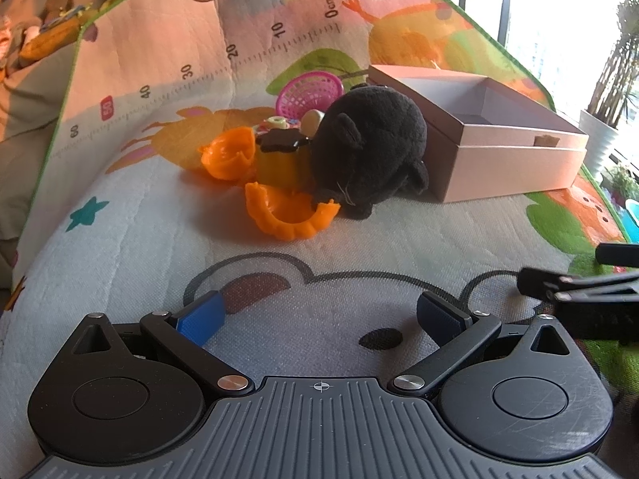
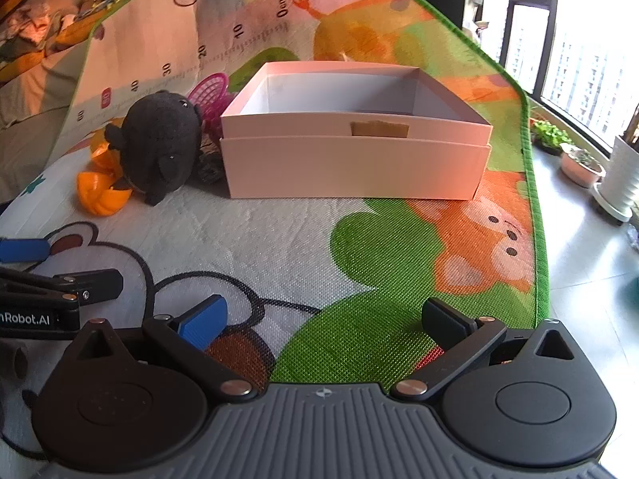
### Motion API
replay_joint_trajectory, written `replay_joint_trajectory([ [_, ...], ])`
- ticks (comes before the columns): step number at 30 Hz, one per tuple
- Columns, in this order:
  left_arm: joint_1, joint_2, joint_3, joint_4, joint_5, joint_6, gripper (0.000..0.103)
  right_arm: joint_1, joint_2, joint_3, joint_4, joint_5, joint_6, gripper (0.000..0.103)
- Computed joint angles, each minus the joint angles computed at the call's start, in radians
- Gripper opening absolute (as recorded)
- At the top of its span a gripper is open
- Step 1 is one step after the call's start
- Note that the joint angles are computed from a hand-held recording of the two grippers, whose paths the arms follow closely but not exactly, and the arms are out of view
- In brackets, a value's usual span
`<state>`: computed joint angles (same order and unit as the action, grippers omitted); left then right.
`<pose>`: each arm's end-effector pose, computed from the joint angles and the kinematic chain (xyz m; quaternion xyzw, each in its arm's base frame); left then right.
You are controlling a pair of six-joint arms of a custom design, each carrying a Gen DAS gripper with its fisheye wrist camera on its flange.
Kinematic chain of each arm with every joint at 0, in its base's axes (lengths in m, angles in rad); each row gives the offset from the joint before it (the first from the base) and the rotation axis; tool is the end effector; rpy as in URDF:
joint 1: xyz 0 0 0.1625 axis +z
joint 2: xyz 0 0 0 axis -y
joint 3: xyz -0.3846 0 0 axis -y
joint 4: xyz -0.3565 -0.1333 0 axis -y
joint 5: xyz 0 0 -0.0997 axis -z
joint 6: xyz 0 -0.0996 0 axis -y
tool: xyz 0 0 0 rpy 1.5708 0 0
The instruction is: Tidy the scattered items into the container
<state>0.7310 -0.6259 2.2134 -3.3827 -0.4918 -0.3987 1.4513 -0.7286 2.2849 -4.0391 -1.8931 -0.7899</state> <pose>-0.1602 -0.4406 0.0077 0.1304 0.8445 -0.3745 0.3599 0.0500 -0.4369 0.0831 0.2248 -0.8601 0.3272 0.3203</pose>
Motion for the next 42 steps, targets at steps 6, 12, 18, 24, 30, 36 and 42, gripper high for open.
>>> replay_joint_trajectory([
  [6,0.009,-0.033,0.006,0.048,-0.037,0.017,0.103,0.017,-0.046,-0.011,0.116,-0.038,0.036,0.103],
  [12,0.013,-0.005,0.015,-0.075,-0.044,0.108,0.103,0.015,0.000,-0.012,0.023,-0.033,0.027,0.103],
  [18,0.025,0.017,0.013,-0.236,-0.041,0.220,0.103,-0.007,-0.048,0.000,0.087,0.071,-0.004,0.103],
  [24,0.030,-0.014,0.033,-0.253,-0.007,0.249,0.103,-0.058,-0.074,-0.063,-0.030,0.314,-0.081,0.103],
  [30,0.037,-0.067,0.066,-0.247,-0.064,0.227,0.103,-0.124,-0.135,-0.251,0.195,0.355,0.239,0.103],
  [36,0.045,-0.042,0.035,-0.293,-0.099,0.288,0.103,-0.175,-0.174,-0.293,0.425,0.479,0.345,0.103],
  [42,0.047,-0.034,0.038,-0.326,-0.104,0.338,0.103,-0.119,-0.118,-0.221,0.143,0.411,0.256,0.103],
])
